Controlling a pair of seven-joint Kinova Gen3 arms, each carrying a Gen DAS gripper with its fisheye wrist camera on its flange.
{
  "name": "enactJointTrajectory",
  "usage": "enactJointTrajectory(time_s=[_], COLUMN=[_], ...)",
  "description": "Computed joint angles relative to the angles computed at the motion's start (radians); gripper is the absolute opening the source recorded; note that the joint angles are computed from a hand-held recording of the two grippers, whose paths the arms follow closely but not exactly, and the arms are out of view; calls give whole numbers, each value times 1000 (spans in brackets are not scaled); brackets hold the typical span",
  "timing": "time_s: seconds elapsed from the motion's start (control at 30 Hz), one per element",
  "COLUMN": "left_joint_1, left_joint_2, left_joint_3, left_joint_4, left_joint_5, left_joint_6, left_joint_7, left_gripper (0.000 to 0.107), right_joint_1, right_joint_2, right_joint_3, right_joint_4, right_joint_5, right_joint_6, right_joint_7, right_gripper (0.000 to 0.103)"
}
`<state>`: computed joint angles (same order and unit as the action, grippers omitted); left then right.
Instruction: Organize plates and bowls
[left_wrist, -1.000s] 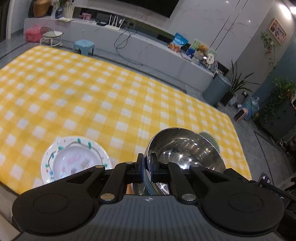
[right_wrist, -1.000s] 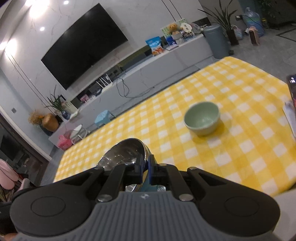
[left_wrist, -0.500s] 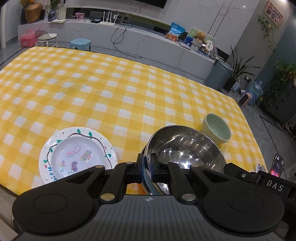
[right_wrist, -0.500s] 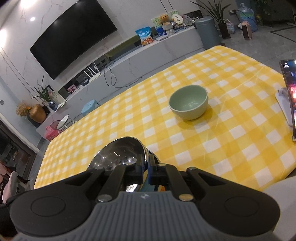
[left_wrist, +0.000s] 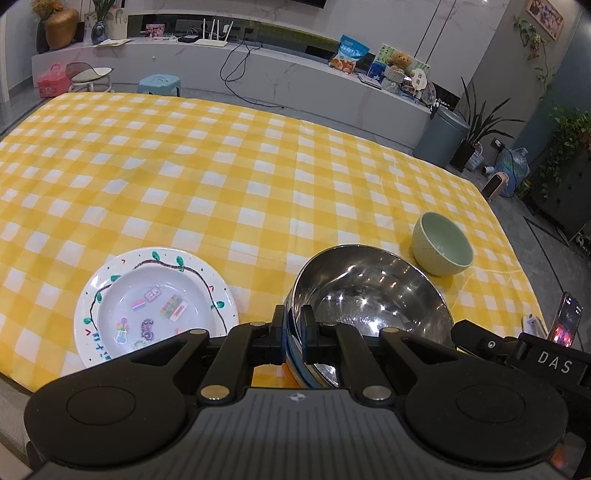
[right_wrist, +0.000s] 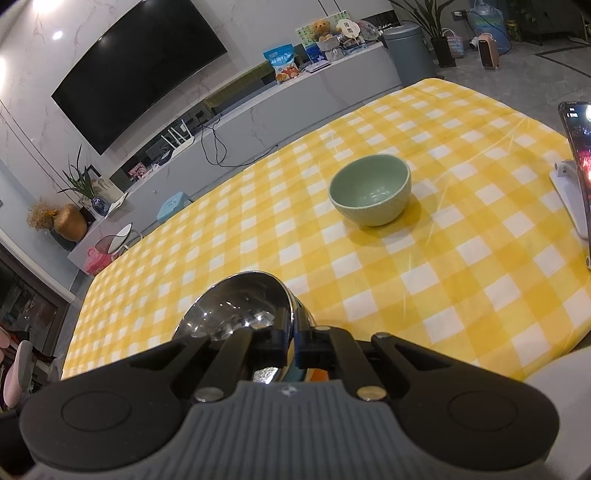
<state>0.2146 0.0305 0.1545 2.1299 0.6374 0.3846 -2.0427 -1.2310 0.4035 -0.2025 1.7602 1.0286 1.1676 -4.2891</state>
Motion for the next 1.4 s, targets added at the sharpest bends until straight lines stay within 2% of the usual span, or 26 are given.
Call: enactJointTrajectory(time_s=[0.17,0.27,0.37,0.47,0.53,0.6,0.73,0.8,0.83,0.93,1.27,1.4], left_joint_1=[-3,-7,-14,-6,6,13,14,17,18,15,91,123], left_joint_2=[1,0,-3,-14,-27,-31,-19,-5,5,46,209,271], left_joint_3=[-3,-4,-7,-6,-3,-7,-13,-5,0,16,79,93], left_joint_4=[-9,-13,-15,-16,-16,-27,-72,-102,-119,-173,-364,-434], left_joint_5=[2,10,41,24,2,23,115,129,133,145,-82,-157], left_joint_6=[19,27,38,21,-8,-9,41,63,80,143,186,190], left_joint_7=[-8,-18,-51,-52,-45,-80,-191,-205,-206,-203,56,121], left_gripper=[8,9,19,20,22,24,24,24,24,24,35,38], right_joint_1=[2,-1,-3,-3,-5,0,26,47,59,100,244,274], right_joint_2=[3,-4,-9,-15,-19,-24,-41,-55,-62,-72,-59,-56], right_joint_3=[-1,0,-2,-7,-8,-9,-10,-9,-9,-6,27,43], right_joint_4=[-6,6,10,8,7,9,10,21,28,43,108,168], right_joint_5=[-5,8,16,19,23,28,15,10,9,-11,-62,-32], right_joint_6=[-1,-10,-9,2,17,29,58,64,64,66,-7,-80], right_joint_7=[18,1,-3,7,16,27,75,98,105,115,157,102], right_gripper=[1,5,6,8,15,18,18,19,24,24,24,24])
